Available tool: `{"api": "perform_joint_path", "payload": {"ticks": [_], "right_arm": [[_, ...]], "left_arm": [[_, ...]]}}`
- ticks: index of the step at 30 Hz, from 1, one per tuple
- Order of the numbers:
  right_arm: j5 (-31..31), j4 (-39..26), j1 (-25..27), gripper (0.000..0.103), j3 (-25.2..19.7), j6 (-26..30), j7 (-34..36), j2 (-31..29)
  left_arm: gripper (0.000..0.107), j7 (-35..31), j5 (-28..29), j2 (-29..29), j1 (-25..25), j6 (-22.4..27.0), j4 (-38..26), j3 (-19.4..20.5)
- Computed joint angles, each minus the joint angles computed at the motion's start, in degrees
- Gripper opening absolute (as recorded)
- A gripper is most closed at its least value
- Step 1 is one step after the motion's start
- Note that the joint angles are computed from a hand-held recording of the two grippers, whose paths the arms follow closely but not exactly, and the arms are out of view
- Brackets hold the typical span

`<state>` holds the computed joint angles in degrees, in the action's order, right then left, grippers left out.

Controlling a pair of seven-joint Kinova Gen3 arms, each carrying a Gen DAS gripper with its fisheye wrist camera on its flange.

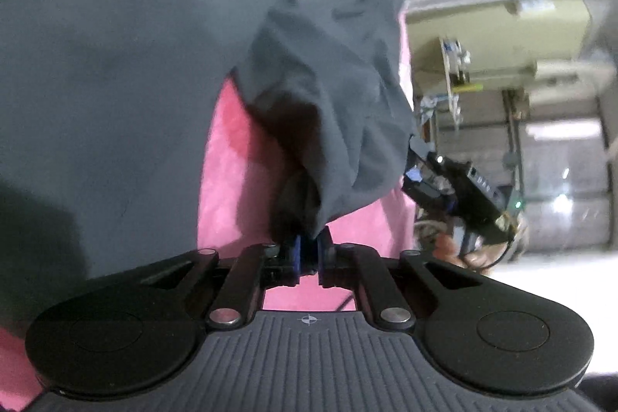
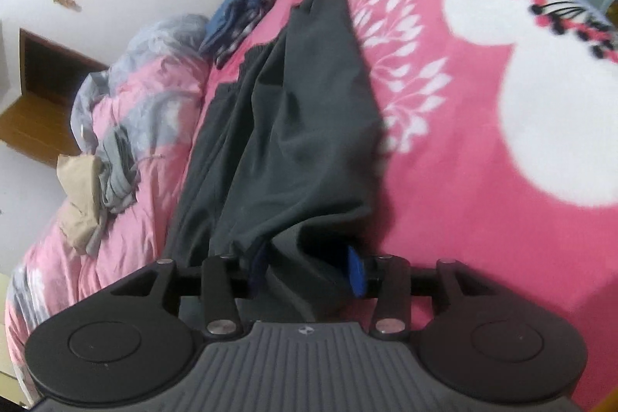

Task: Fold clothes
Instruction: 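Grasp the sweatpants with both grippers and lift them off the bed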

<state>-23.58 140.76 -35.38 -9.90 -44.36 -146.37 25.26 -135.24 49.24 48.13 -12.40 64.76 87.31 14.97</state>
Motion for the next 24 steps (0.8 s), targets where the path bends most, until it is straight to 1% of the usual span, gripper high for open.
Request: {"api": "perform_joint_path", "payload": {"ticks": [1,2,3,4,5,6,8,9,10,11,12,13,14,15,16,17,18,19,20,21,23,24], "right_arm": [[-2.3,1.2,-2.5,0.052,1.0,-2.0,-0.4,-0.1],[-4.7,2.5,-5.1,0.061,2.0,-4.3,-0.2,0.0],[-7.0,3.6,-7.8,0.070,3.0,-6.2,-0.1,0.1],[-9.3,4.3,-9.6,0.074,3.2,-7.3,0.6,-0.1],[-10.7,4.5,-10.3,0.076,2.8,-7.3,2.0,0.0],[-11.2,4.1,-10.0,0.076,2.0,-6.5,3.3,0.2],[-10.1,2.7,-10.2,0.077,3.1,-3.5,5.9,0.2],[-8.6,1.9,-9.4,0.073,3.2,-2.0,7.4,0.1],[-6.3,0.8,-7.6,0.066,2.8,0.0,8.3,-0.4],[-3.9,-0.6,-4.9,0.037,1.6,2.4,8.9,-1.0],[-1.6,-2.0,-2.3,0.021,0.2,4.5,9.4,-1.3],[0.7,-3.2,0.4,0.020,-0.9,5.6,9.9,-1.4],[3.0,-4.1,3.0,0.021,-2.0,5.9,9.9,-1.7],[5.4,-4.8,4.6,0.021,-2.2,5.2,9.0,-1.7],[6.8,-4.8,7.2,0.021,-3.5,3.5,7.2,-1.3],[8.2,-4.8,8.8,0.025,-3.8,1.3,4.9,-0.7],[9.3,-4.8,10.1,0.042,-3.9,-0.6,2.7,-0.2],[9.4,-5.0,10.4,0.055,-3.2,-2.4,0.7,0.2],[8.6,-4.4,9.6,0.077,-1.9,-3.8,-1.3,0.7],[6.9,-4.0,8.6,0.082,-0.8,-5.3,-2.8,1.2],[5.2,-1.7,8.3,0.082,-0.9,-9.8,-6.1,2.4],[4.9,-0.1,8.0,0.082,-1.1,-12.1,-8.4,3.0]], "left_arm": [[0.024,-1.6,-0.7,-0.9,0.4,-0.8,0.2,0.1],[0.037,-3.2,-1.9,-2.0,1.3,-1.9,0.5,0.1],[0.046,-4.7,-3.1,-3.0,2.2,-3.1,0.7,0.0],[0.047,-6.1,-4.2,-3.9,3.1,-4.3,1.0,0.0],[0.049,-7.4,-5.2,-4.7,4.1,-5.6,1.4,0.0],[0.049,-8.5,-6.1,-5.2,5.0,-7.0,1.9,0.0],[0.048,-10.4,-7.0,-5.5,6.0,-10.2,3.4,0.6],[0.038,-11.7,-6.6,-5.9,7.1,-11.0,3.8,0.0],[0.027,-12.0,-5.8,-5.9,7.1,-10.9,3.9,0.2],[0.010,-11.4,-4.1,-5.2,6.0,-9.8,3.5,0.8],[0.006,-10.6,-2.2,-4.4,5.3,-7.8,2.6,0.8],[0.004,-10.0,0.1,-3.6,5.1,-5.6,1.7,0.1],[0.003,-8.8,1.8,-2.8,4.2,-3.9,1.0,0.4],[0.002,-7.5,3.8,-1.6,2.5,-3.0,0.6,1.8],[0.002,-5.3,6.1,0.3,-0.1,-2.6,0.2,4.3],[0.002,-3.3,8.4,2.1,-2.4,-2.9,0.1,6.8],[0.002,-1.7,10.8,3.5,-3.9,-3.9,0.3,8.3],[0.002,0.0,13.0,4.4,-4.5,-4.9,0.6,8.7],[0.002,1.6,14.9,4.9,-4.5,-5.4,0.8,8.0],[0.002,3.0,17.3,5.3,-4.0,-5.5,0.9,6.7],[0.002,5.9,21.4,6.0,-3.0,-5.7,1.1,4.1],[0.002,6.2,22.3,6.0,-2.6,-5.5,1.3,3.0]]}}
